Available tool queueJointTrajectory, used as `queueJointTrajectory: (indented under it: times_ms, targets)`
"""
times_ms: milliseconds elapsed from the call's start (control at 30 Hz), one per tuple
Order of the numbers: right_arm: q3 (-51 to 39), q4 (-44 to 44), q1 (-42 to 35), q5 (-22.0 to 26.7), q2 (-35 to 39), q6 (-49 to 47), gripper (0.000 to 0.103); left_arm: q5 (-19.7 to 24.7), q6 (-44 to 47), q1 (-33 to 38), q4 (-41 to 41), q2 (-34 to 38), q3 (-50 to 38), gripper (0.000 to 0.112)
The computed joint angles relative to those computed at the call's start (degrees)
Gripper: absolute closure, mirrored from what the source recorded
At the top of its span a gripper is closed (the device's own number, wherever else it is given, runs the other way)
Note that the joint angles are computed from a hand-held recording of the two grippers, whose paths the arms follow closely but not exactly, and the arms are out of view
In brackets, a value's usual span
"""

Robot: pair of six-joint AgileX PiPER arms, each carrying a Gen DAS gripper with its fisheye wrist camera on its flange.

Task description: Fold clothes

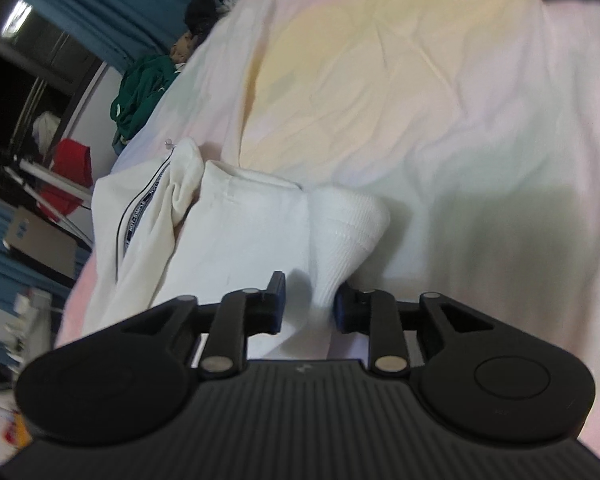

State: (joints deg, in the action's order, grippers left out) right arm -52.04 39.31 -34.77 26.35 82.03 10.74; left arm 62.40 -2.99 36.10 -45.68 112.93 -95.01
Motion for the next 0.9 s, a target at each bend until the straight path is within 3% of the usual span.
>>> queueJointTrajectory:
  times_ms: [100,200,233,300,333,367,467,667,800,900]
  targets:
    - [0.7,6.6,-1.3,0.0,1.3,-2.9,0.075,-1.8,2.3,-0.3,-3.2,0.6,0.1,0.040]
    - [1.7,11.2,-1.4,-2.3,1.8,-4.9,0.076,-1.9,5.3,-0.4,-6.7,1.6,-1.1,0.059]
    - [1.8,10.3,-0.7,-3.7,1.7,-3.7,0.079,-2.3,5.4,-0.8,-6.8,1.8,-1.5,0.068]
    - [1.7,4.8,0.9,-6.3,1.4,2.2,0.095,-2.8,5.3,-1.1,-6.2,1.7,-1.9,0.086]
    - [1.6,2.0,1.7,-7.5,1.3,5.1,0.098,-2.9,5.9,-1.0,-6.7,1.5,-1.8,0.099]
    - [1.6,-0.5,2.4,-8.5,1.0,7.8,0.098,-3.1,6.9,-0.9,-7.6,1.1,-1.4,0.104]
    - [2.2,-6.2,3.7,-11.2,-1.5,13.2,0.098,-4.1,9.4,-0.4,-9.2,-0.9,-0.7,0.106]
    - [6.9,-8.4,4.7,-15.1,-10.0,16.2,0.098,0.1,14.4,3.7,-13.5,-8.3,1.0,0.108]
    - [9.2,-18.3,4.4,-14.1,-15.4,24.1,0.098,3.7,17.6,6.5,-16.1,-11.5,2.1,0.108]
    - [9.4,-20.9,3.7,-12.4,-17.3,26.0,0.098,4.8,17.3,7.0,-16.0,-12.3,1.9,0.108]
